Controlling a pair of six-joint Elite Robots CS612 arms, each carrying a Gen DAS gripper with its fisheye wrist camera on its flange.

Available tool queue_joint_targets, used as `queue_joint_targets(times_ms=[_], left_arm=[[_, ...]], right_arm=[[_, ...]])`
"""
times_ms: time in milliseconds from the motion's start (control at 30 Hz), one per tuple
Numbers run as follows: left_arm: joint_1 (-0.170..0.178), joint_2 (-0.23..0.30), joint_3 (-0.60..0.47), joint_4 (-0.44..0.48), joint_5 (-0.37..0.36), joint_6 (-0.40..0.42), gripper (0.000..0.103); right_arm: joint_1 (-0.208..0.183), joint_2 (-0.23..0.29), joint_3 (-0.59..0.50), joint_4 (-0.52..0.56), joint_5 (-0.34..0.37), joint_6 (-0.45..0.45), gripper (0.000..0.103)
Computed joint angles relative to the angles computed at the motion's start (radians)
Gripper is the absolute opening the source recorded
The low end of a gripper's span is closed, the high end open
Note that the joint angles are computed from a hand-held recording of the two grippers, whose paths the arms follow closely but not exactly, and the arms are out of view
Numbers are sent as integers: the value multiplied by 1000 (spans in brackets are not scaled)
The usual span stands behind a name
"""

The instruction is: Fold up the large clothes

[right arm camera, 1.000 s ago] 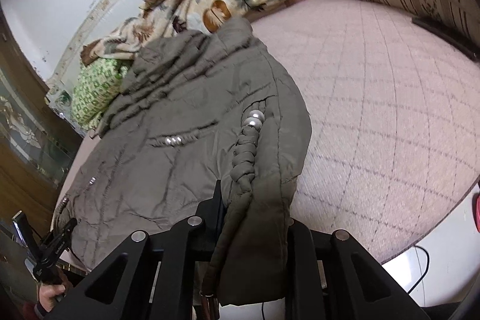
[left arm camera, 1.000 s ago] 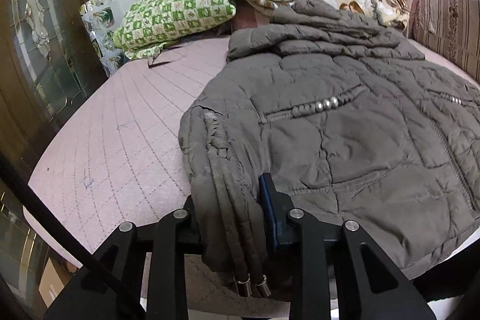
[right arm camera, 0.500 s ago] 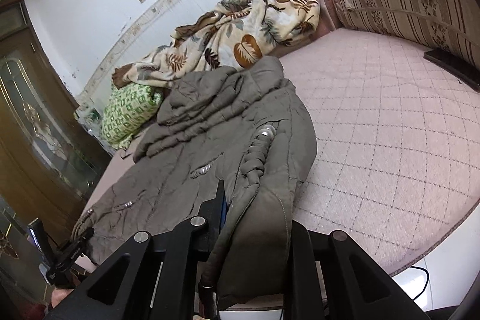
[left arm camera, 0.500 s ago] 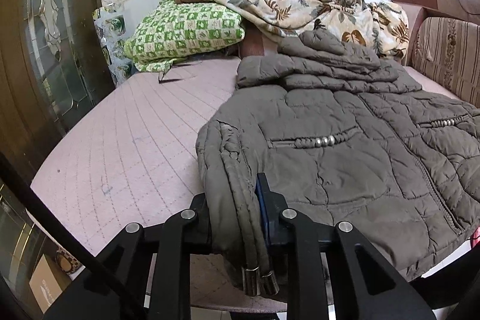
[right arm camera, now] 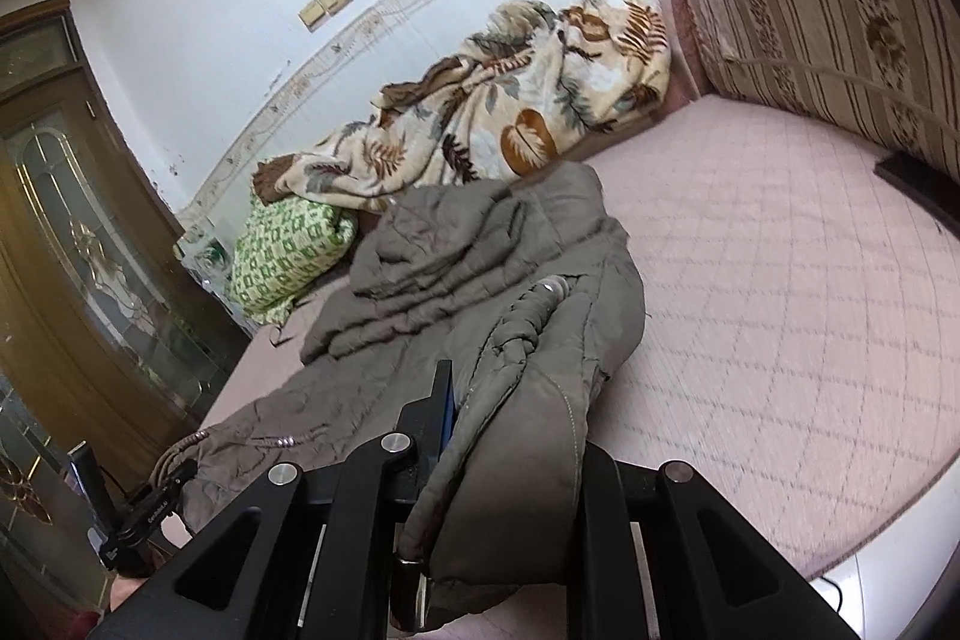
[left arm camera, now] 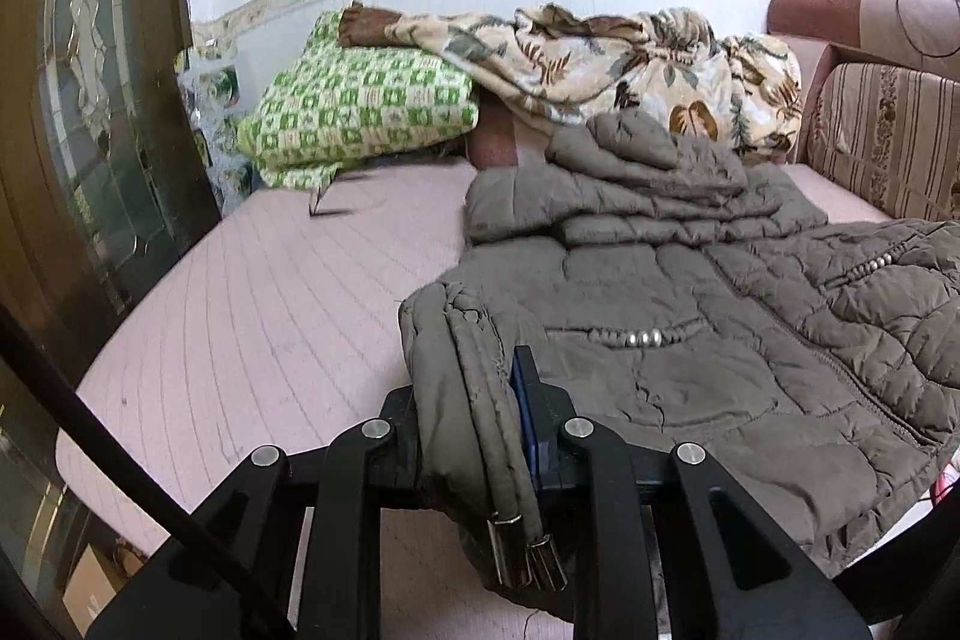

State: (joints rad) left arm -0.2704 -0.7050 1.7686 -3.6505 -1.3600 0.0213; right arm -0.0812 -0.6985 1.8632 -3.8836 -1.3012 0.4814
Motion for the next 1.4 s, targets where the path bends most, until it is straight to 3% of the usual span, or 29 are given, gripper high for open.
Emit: queue_joint_targets(times_ms=[400,767,1000,1133,1400], left_arm=[[23,-12,-120,48,-74,-34,22],[24,47,-317,135,-64,-41,23],[27,127,-517,269,-57,-62,24],[30,199,-666,370,-42,-87,26],[43,404,-1067,706,-20,-145,30]], right_arm=[[-16,-24,-94,39,30,26,15],[-24,4,-268,148,30,48,15],[-24,57,-438,289,18,15,15],[-30,118,-569,386,18,29,15],[-33,276,-861,625,-21,41,16]])
